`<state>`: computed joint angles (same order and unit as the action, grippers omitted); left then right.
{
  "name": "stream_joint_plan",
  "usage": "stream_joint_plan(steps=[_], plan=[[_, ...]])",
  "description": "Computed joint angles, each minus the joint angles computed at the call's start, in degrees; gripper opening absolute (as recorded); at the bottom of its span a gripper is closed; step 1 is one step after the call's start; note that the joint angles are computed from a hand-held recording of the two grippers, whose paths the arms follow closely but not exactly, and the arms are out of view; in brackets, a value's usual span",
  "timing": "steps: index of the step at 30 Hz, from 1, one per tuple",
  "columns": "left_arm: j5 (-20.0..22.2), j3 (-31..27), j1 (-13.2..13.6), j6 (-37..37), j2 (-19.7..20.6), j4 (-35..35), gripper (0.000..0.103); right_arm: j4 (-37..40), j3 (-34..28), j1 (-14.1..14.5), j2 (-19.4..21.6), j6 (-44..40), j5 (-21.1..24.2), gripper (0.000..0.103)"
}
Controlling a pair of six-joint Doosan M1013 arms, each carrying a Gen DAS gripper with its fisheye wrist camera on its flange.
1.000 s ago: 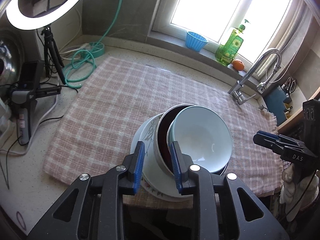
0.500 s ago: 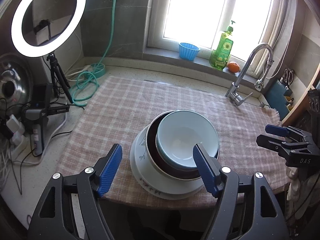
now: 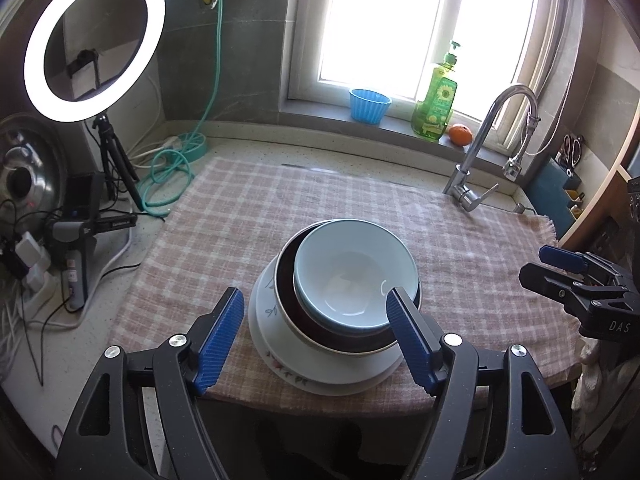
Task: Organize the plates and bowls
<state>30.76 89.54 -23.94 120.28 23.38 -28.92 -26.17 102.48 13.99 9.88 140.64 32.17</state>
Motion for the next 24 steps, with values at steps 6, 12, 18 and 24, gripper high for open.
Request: stream_joint_plan(steps=[6, 12, 18, 24], plan=[[-0.4, 0.0, 0.0, -1.1, -0.1, 0.8, 0.074, 0.3, -0.1, 0.0, 0.2, -0.3, -0.1, 0.091], [-0.6, 0.1, 0.1, -1.6, -0.2, 1.5, 0.074, 0.4, -0.3, 0.0, 0.4, 0.0, -0.4, 0.091], [-0.9, 0.2, 0.0, -2.1, -0.3, 2.5, 0.074, 0.7, -0.3, 0.0, 0.4, 0.0, -0.5, 0.091], [-1.3, 0.1, -0.2, -3.8, -0.3, 4.5, 0.074, 1.0, -0.2, -0.1, 0.5, 0.2, -0.4, 0.091]])
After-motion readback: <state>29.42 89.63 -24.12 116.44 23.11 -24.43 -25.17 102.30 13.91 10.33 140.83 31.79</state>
